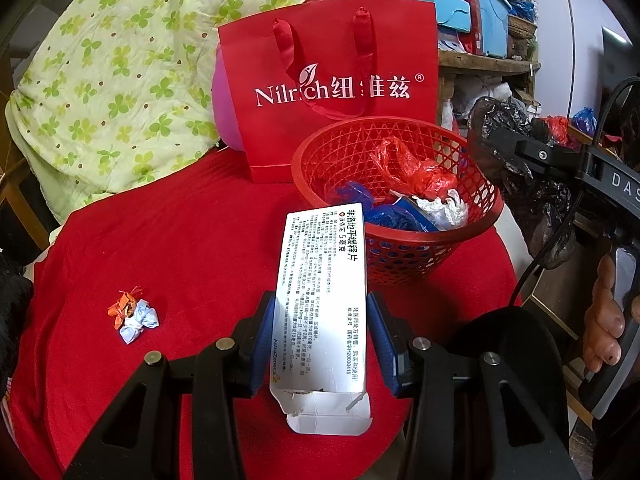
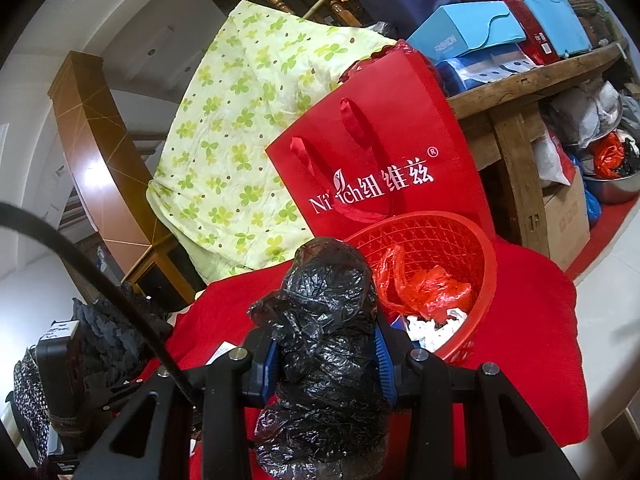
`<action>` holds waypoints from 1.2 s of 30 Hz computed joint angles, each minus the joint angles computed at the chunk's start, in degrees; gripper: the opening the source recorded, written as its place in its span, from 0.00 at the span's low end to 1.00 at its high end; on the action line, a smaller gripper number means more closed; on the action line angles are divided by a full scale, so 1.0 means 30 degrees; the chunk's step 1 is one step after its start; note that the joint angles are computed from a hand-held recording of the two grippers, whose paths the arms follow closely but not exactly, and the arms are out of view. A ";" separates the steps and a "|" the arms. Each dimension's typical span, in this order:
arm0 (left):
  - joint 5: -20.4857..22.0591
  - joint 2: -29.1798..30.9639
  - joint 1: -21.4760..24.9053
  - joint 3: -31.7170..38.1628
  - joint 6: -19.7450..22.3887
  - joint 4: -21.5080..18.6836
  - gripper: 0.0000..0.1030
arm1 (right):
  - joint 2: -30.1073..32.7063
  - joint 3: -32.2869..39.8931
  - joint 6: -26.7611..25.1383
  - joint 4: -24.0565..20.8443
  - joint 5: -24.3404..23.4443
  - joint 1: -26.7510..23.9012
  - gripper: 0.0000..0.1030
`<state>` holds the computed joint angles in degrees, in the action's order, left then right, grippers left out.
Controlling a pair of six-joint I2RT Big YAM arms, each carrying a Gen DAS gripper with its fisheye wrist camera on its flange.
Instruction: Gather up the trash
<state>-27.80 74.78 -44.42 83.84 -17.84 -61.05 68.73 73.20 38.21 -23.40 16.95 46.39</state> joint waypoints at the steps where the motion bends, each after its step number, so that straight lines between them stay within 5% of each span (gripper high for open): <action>1: 0.0021 -0.0014 0.0017 -0.0024 0.0026 0.0023 0.46 | 0.0044 0.0050 -0.0035 -0.0031 -0.0017 -0.0002 0.41; 20: 0.0168 -0.0170 0.0143 -0.0107 -0.0195 0.0234 0.46 | 0.0499 0.0606 -0.0474 -0.0159 -0.0333 -0.0008 0.41; 36: -0.0043 0.0399 0.0314 0.1264 0.1178 0.0463 0.46 | 0.0780 0.1831 -0.2138 -0.0191 -0.0445 -0.0367 0.41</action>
<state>-27.93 75.98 -43.47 87.63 -14.31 -59.66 71.07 78.70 31.79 -23.97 15.61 45.28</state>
